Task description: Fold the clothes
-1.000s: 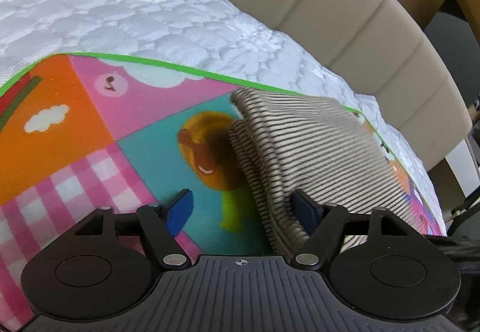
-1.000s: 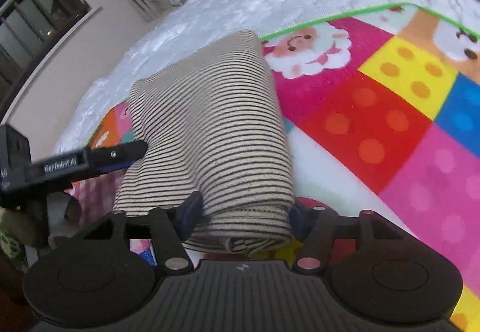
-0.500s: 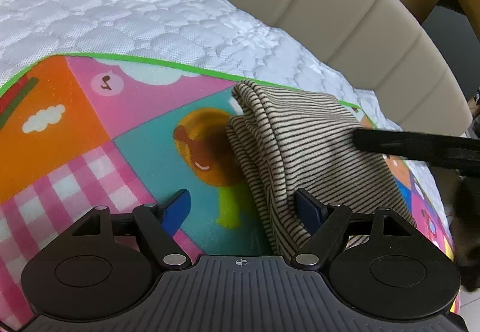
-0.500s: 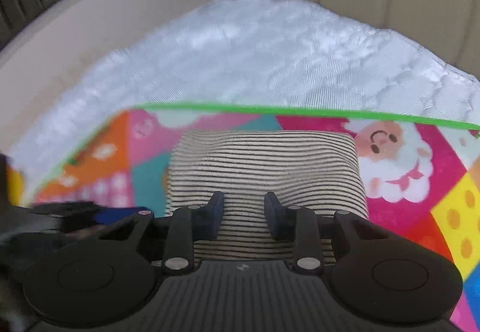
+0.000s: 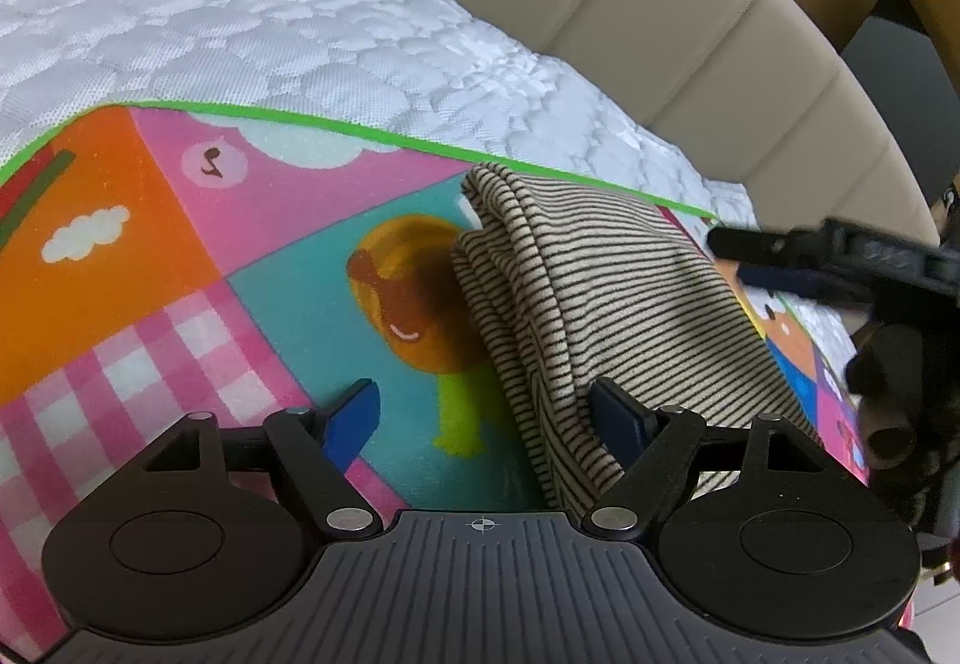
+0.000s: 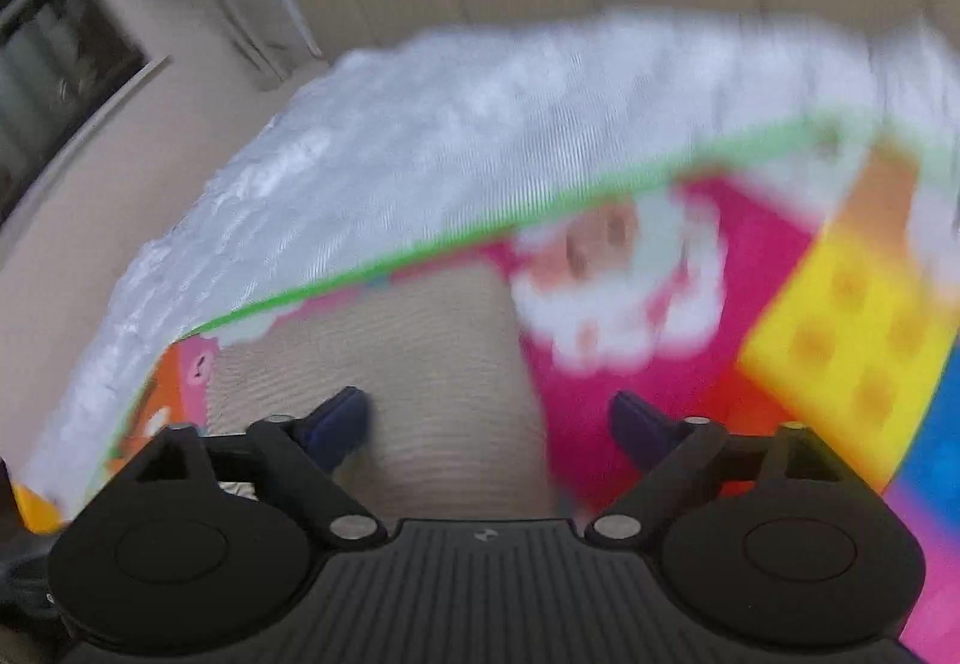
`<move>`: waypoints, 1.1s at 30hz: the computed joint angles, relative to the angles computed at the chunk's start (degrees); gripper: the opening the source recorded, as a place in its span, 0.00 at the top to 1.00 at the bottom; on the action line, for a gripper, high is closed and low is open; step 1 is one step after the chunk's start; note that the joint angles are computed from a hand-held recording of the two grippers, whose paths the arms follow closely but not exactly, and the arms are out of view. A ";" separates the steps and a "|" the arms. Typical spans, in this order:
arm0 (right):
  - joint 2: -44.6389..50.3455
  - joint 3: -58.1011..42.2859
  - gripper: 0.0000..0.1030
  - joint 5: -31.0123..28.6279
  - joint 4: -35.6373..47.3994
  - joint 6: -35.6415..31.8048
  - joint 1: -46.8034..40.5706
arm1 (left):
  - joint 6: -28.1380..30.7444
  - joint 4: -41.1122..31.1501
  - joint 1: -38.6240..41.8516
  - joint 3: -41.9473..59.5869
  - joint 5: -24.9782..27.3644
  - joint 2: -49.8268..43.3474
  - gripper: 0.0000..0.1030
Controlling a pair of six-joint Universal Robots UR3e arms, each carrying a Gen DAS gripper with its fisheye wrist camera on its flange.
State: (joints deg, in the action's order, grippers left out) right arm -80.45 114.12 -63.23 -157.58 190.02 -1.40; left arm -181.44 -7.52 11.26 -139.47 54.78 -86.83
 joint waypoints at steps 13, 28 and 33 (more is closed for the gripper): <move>-4.21 9.64 0.39 0.38 -9.94 1.08 -1.36 | -1.90 2.59 1.73 -0.66 -1.76 -1.28 0.24; -21.16 25.90 0.19 2.28 -4.57 -3.07 -5.47 | 7.60 -21.46 6.17 -1.38 -15.50 13.45 0.11; -18.73 29.61 0.08 2.55 -13.77 0.55 -5.04 | 9.54 -25.02 -2.96 3.00 -10.45 8.35 0.18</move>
